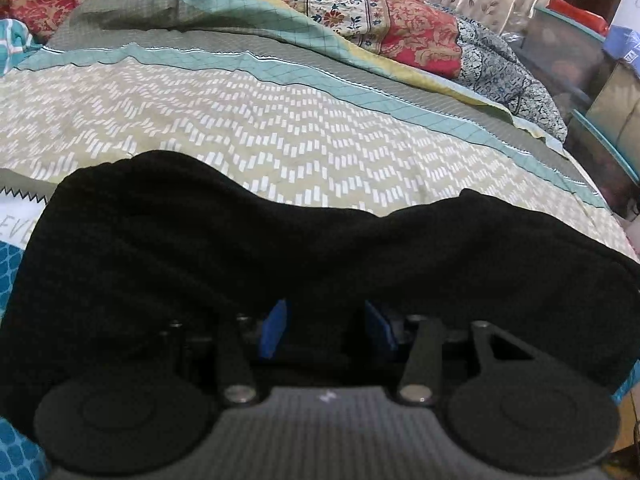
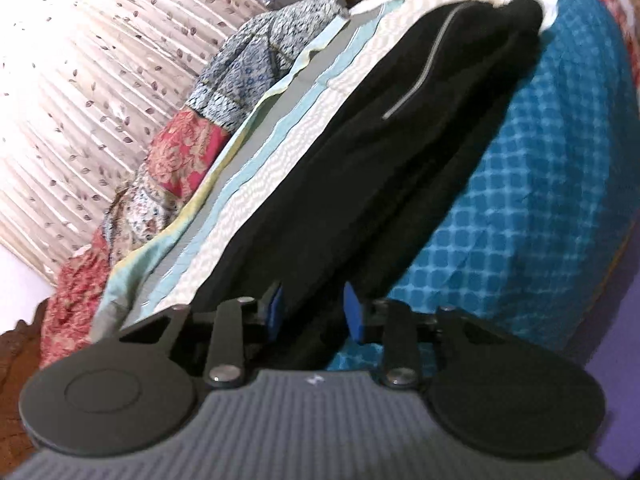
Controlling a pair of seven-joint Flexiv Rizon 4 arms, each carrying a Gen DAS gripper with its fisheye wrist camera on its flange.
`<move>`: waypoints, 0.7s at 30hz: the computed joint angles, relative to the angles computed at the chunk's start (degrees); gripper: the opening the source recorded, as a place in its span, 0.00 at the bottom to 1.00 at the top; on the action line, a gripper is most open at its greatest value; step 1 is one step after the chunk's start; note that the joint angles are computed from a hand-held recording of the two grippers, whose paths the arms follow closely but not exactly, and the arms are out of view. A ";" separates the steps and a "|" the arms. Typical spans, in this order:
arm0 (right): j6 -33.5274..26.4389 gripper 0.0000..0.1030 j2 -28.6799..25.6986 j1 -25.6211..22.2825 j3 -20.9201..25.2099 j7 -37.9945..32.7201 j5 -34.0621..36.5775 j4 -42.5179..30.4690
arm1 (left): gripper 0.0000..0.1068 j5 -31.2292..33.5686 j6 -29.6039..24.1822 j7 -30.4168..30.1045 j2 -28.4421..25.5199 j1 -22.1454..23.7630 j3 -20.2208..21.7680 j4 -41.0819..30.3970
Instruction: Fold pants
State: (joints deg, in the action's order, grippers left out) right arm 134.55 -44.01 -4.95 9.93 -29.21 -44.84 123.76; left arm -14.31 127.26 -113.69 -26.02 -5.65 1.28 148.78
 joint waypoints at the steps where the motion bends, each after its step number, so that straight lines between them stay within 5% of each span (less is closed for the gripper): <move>1: -1.05 0.34 -0.25 -0.13 0.22 0.88 -1.14 -0.64 | 0.42 -0.08 -0.17 0.00 0.07 -0.05 0.00 0.03; 7: -2.08 0.35 -3.36 -1.91 2.01 7.04 -7.72 -4.94 | 0.42 -0.57 -0.99 -0.55 0.34 -0.18 0.14 -0.04; 8: -2.08 0.29 -3.86 -2.09 2.08 8.32 -8.68 -5.71 | 0.42 -1.34 -1.44 -0.13 0.50 -0.85 0.41 -0.15; 9: -2.42 0.04 -4.33 -2.47 2.21 10.10 -10.57 -6.65 | 0.42 -2.09 -1.99 0.36 0.70 -1.46 0.66 -0.25; 15: -0.37 0.05 1.67 0.98 -2.78 -0.77 -0.87 0.29 | 0.42 -4.52 -7.43 2.68 3.83 -2.81 1.36 -0.31; 21: -1.34 0.15 -1.36 -6.53 -0.05 5.14 -11.28 -0.37 | 0.48 -13.83 -11.28 7.36 6.53 -11.24 4.33 -1.20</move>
